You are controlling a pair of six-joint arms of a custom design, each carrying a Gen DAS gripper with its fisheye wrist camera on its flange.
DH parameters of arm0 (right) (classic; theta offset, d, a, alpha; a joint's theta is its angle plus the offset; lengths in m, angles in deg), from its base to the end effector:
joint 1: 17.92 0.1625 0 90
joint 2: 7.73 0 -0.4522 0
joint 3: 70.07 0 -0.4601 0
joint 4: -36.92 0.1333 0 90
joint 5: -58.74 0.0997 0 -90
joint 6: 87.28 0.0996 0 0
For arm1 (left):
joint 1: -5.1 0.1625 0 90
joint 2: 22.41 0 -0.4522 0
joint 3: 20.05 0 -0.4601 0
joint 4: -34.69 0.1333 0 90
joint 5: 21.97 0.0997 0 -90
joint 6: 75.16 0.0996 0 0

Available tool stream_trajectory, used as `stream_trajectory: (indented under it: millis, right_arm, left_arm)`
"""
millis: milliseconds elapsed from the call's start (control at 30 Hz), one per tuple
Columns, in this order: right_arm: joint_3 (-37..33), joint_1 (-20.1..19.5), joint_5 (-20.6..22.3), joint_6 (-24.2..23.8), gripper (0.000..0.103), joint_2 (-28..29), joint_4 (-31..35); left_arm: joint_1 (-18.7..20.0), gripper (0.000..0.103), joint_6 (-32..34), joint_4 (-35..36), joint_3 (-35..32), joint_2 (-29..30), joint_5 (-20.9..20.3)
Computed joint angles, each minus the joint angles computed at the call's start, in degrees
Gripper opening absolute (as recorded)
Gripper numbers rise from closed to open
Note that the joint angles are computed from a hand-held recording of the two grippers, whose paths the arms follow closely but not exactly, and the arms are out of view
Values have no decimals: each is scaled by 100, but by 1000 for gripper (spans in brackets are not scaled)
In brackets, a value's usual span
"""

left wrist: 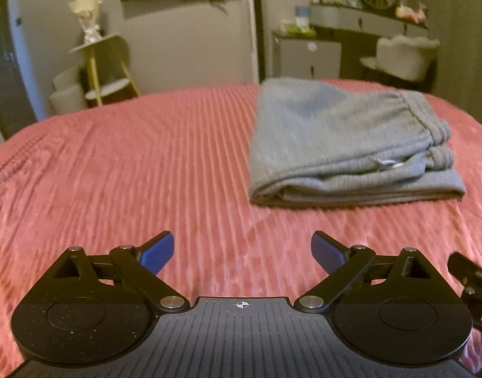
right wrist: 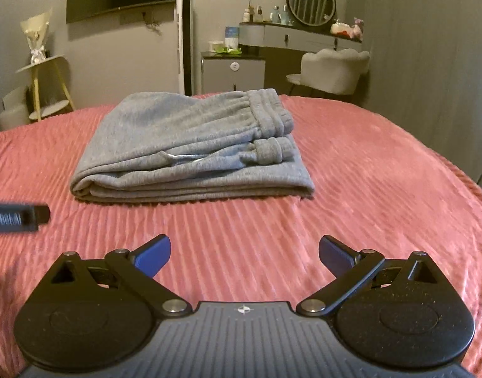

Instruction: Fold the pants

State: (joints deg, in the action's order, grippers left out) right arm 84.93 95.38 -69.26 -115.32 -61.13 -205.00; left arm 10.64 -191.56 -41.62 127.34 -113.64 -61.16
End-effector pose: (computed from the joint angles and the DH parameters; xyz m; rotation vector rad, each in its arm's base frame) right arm 0.1852 -0.2481 0.1014 0.6494 -2.1946 1.0281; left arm -0.2004 -0.2309 0.1172 0.0802 1.9320 -1.0893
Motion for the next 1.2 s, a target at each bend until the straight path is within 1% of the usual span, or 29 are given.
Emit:
stream_trajectory:
  millis: [33, 100, 133, 233, 367, 400, 433, 500, 567, 600, 667, 733, 833, 900, 1033, 1200]
  right_arm:
    - [-11, 10, -103, 66, 100, 80, -100]
    - [-79, 124, -405, 349, 100, 15, 128]
    - [-83, 150, -434, 407, 100, -7, 154]
    - [-101, 250, -468, 477, 100, -124, 409]
    - [-198, 284, -340, 500, 100, -312, 786]
    - [-243, 280, -294, 501, 100, -342, 877]
    - [-303, 297, -322, 424, 100, -289, 836]
    - [-417, 300, -368, 92, 100, -64, 519]
    - [-430, 171, -227, -179, 100, 173, 142]
    - [-400, 82, -106, -200, 100, 239, 18]
    - [-378, -38, 47, -177, 100, 339, -88]
    - [-407, -65, 51, -153, 100, 383, -71]
    - [-434, -117, 107, -259, 100, 506, -264]
    - [-451, -164, 118, -197, 100, 496, -177]
    - [-487, -255, 94, -28, 100, 476, -20]
    - [-517, -270, 43, 5, 100, 496, 19]
  left_arm:
    - [-32, 98, -47, 81, -39, 91, -13]
    - [-86, 98, 5, 132, -88, 229, -22]
    - [-53, 98, 96, 57, -101, 280, -14]
    - [57, 98, 454, -368, -89, 348, -8]
    - [182, 98, 1049, -953, -90, 612, 128]
    - [234, 98, 1100, -1014, -111, 683, 158]
    - [296, 98, 1092, -1047, -125, 747, 194]
    - [420, 98, 1236, -1301, -53, 690, 234]
    - [568, 98, 1527, -1684, 63, 568, 250]
    - [643, 98, 1613, -1776, 86, 559, 268]
    - [804, 98, 1678, -1769, 48, 668, 298]
    - [938, 98, 1811, -1849, 25, 763, 310]
    - [1075, 98, 1972, -2046, 39, 787, 314]
    - [1101, 98, 2062, -2189, 71, 773, 322]
    - [1134, 98, 2068, -2248, 93, 747, 303]
    - [1224, 98, 2009, -2223, 66, 729, 269]
